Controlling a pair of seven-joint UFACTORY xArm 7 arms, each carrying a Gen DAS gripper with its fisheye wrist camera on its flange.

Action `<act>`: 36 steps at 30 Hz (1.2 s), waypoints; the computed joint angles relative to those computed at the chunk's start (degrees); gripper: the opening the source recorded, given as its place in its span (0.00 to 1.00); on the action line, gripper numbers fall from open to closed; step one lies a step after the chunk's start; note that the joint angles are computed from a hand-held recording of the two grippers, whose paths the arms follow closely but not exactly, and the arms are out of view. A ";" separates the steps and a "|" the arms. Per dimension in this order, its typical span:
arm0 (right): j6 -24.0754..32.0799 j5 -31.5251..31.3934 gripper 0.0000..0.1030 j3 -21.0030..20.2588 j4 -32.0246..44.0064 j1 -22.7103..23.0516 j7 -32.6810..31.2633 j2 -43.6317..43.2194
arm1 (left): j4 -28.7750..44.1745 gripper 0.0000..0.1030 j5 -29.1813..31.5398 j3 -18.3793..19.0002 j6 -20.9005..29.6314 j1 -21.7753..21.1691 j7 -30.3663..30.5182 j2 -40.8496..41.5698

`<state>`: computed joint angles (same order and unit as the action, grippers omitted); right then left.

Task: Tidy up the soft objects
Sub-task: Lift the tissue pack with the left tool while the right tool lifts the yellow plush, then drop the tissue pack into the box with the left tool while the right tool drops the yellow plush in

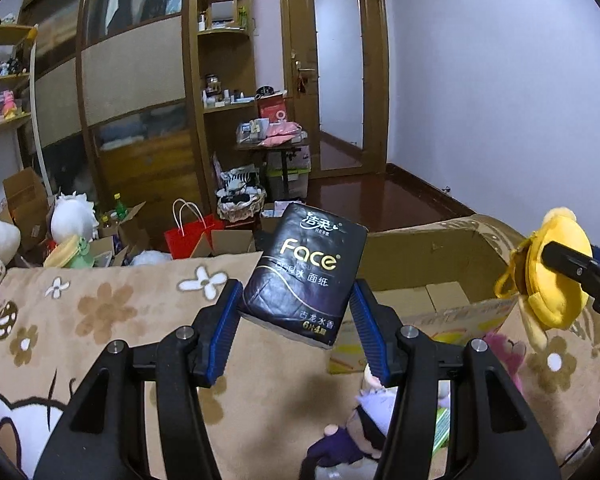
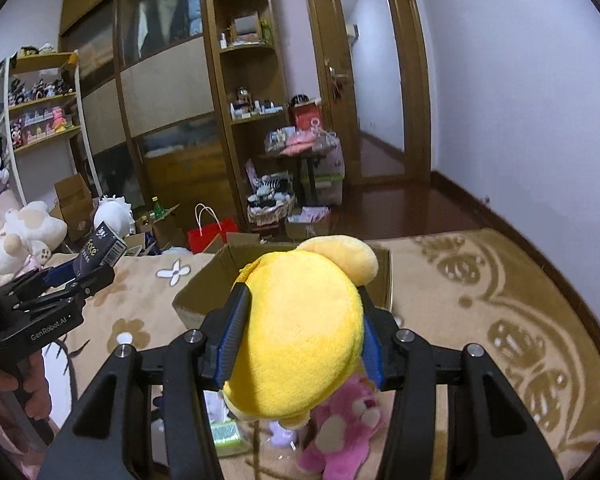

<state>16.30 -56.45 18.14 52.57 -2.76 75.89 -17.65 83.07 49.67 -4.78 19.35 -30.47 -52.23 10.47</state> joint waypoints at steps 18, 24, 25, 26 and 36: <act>4.39 -10.32 0.52 -4.98 9.01 4.10 1.20 7.57 | 17.27 0.52 -5.47 3.38 2.01 -6.14 7.63 11.49; 4.33 -11.05 0.52 -8.15 11.10 5.85 2.74 10.78 | 19.57 0.52 -9.47 4.73 1.84 -6.88 10.50 14.54; 4.27 -10.86 0.52 -8.59 11.23 6.14 2.76 11.17 | 20.05 0.52 -10.44 4.81 1.85 -6.83 11.11 15.13; 4.09 -10.76 0.52 -9.06 11.33 6.33 2.84 11.64 | 20.73 0.52 -11.46 4.85 2.00 -6.78 11.84 15.83; 1.74 -8.08 0.53 -12.57 12.41 7.93 0.66 15.74 | 25.34 0.53 -16.84 6.81 2.98 -8.48 17.12 21.35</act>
<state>18.04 -64.53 5.57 64.97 5.17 76.55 -1.91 108.41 32.83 2.03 22.33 -38.95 -35.11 31.82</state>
